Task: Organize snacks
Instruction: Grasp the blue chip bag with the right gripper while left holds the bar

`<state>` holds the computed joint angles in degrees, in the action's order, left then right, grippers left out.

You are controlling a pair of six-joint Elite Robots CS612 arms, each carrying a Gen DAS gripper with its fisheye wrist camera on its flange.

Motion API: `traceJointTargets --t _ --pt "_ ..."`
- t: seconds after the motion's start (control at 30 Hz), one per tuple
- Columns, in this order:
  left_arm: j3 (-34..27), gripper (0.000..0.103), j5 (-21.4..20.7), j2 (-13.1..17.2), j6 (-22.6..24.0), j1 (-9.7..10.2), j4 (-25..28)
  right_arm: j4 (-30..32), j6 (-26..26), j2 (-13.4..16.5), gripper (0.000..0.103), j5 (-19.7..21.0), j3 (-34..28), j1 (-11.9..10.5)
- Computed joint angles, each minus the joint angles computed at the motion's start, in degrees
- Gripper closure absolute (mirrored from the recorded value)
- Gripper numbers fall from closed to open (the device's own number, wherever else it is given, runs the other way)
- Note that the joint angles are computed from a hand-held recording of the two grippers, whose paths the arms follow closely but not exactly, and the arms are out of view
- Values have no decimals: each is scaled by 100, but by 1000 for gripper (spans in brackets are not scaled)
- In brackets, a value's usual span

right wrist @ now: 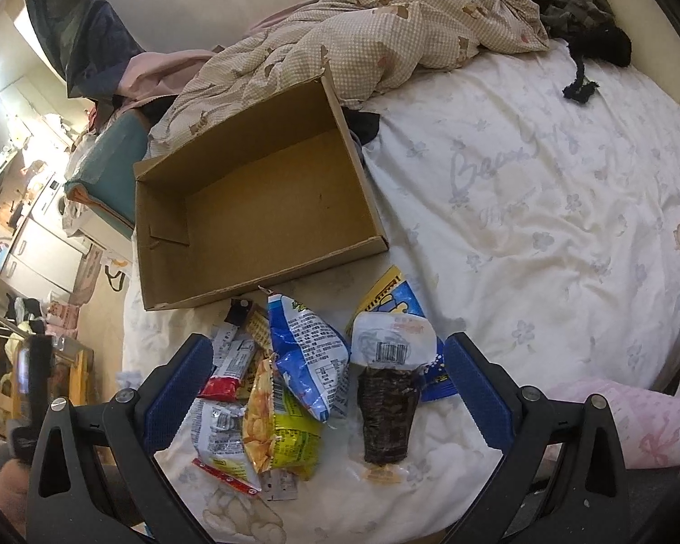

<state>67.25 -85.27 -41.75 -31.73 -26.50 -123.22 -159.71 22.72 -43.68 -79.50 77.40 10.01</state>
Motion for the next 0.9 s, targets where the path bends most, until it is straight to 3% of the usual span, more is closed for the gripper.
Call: traceJointTargets --t 0.07,0.2,0.37,0.53,0.73,0.8,0.9 --pt "256 76 45 -187 114 -36 -283 -1 -18 1 0 -35 -4 10" --pt "439 76 164 -272 423 -75 -815 74 -18 27 0 84 -58 -5" --pt "515 76 -269 -122 127 99 -1022 234 125 137 1 192 -241 -65" --pt "536 76 -187 -126 35 106 -1222 762 -3 338 17 324 -602 -55" --pt "542 75 -321 -133 -7 101 -1242 1763 -439 685 25 697 -1213 13" --pt "534 75 -250 -125 25 87 -1248 2103 -649 803 27 563 -1439 69" --pt "499 75 -172 -102 34 80 -1221 2450 -755 943 38 375 -1668 116"
